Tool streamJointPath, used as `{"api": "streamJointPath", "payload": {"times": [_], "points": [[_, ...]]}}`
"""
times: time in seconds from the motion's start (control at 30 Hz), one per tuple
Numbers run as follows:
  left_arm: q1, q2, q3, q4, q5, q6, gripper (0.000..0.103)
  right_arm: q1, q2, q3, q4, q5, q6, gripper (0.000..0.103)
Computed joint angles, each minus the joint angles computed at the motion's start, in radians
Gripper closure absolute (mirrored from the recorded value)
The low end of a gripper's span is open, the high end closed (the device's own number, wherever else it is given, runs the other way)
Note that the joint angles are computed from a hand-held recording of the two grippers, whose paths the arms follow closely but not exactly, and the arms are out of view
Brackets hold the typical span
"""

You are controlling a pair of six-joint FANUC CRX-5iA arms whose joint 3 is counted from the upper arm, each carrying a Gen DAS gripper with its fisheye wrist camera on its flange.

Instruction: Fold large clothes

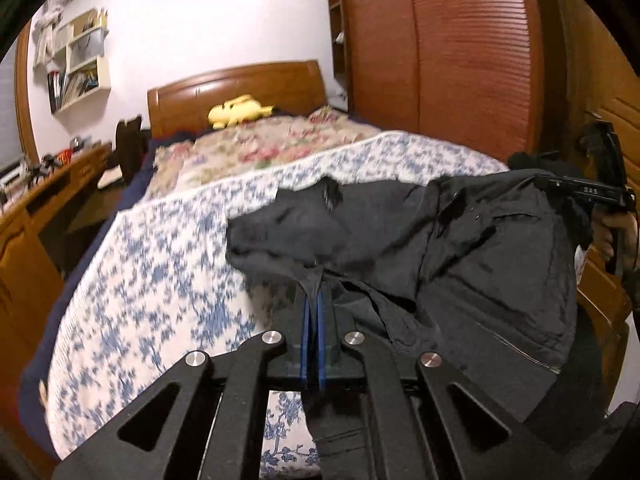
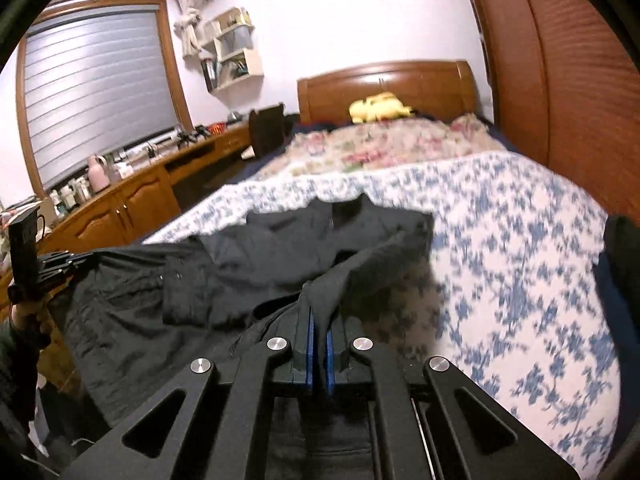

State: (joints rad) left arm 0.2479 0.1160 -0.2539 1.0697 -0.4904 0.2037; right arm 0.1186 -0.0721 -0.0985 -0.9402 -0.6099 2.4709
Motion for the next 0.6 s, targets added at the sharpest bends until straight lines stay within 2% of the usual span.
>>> {"api": "streamJointPath", "payload": {"times": [0.13, 0.4, 0.5, 0.6], "points": [[0.012, -0.050, -0.023, 0.044, -0.030, -0.041, 0.100, -0.050, -0.082, -0.045, -0.093, -0.043, 0.089, 0.099], [0.009, -0.141, -0.078, 0.142, -0.049, -0.133, 0.100, -0.227, -0.221, -0.134, -0.296, -0.179, 0.274, 0.099], [-0.006, -0.115, -0.060, 0.122, -0.023, -0.130, 0.100, -0.200, -0.208, -0.139, -0.267, -0.123, 0.266, 0.099], [-0.005, -0.061, -0.021, 0.068, -0.028, -0.071, 0.100, -0.115, -0.173, -0.124, -0.156, -0.046, 0.165, 0.099]]}}
